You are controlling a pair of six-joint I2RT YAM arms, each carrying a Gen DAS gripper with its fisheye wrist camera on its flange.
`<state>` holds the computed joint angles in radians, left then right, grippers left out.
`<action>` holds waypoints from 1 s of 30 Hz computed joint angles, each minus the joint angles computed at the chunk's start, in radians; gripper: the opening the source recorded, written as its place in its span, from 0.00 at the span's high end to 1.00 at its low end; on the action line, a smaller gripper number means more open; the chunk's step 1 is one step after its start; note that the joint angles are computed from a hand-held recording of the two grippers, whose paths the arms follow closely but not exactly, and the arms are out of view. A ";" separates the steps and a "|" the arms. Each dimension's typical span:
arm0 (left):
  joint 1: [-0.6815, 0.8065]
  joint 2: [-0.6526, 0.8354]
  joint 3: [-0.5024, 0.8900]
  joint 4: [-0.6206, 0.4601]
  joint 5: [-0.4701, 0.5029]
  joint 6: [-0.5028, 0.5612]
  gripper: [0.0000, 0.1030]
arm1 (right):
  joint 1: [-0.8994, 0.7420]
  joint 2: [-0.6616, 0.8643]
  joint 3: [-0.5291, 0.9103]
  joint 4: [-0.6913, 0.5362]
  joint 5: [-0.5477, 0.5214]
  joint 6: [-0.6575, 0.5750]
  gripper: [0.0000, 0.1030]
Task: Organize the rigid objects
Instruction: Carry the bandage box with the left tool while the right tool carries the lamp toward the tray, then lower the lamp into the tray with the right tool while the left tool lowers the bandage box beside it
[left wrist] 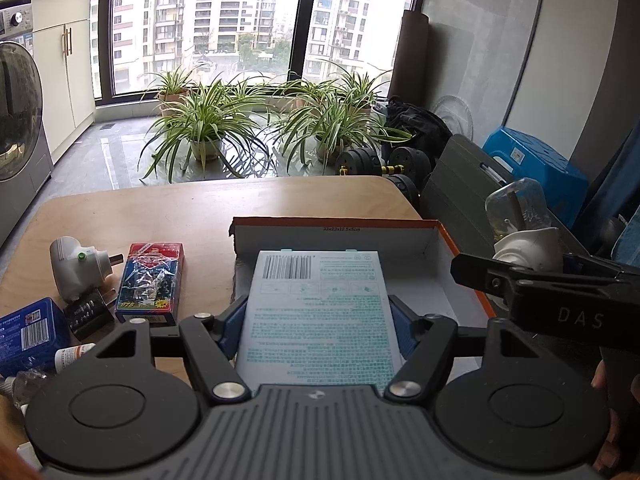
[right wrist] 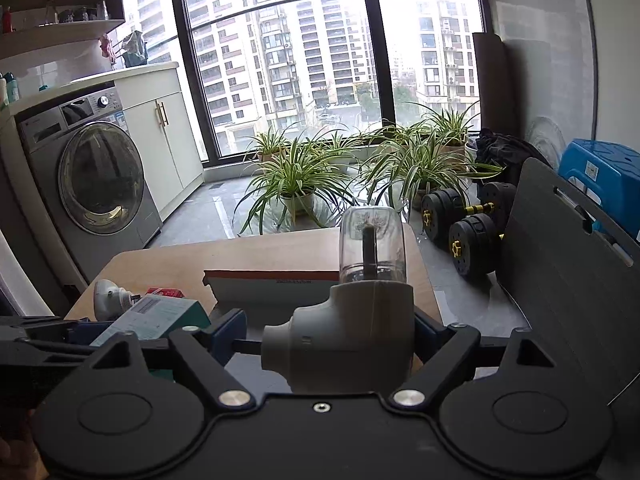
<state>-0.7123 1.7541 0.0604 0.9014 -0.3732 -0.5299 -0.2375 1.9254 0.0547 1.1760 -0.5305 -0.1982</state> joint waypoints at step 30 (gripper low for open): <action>0.058 0.303 0.107 0.143 0.089 0.005 0.30 | 0.156 0.167 0.189 -0.085 0.141 0.077 0.03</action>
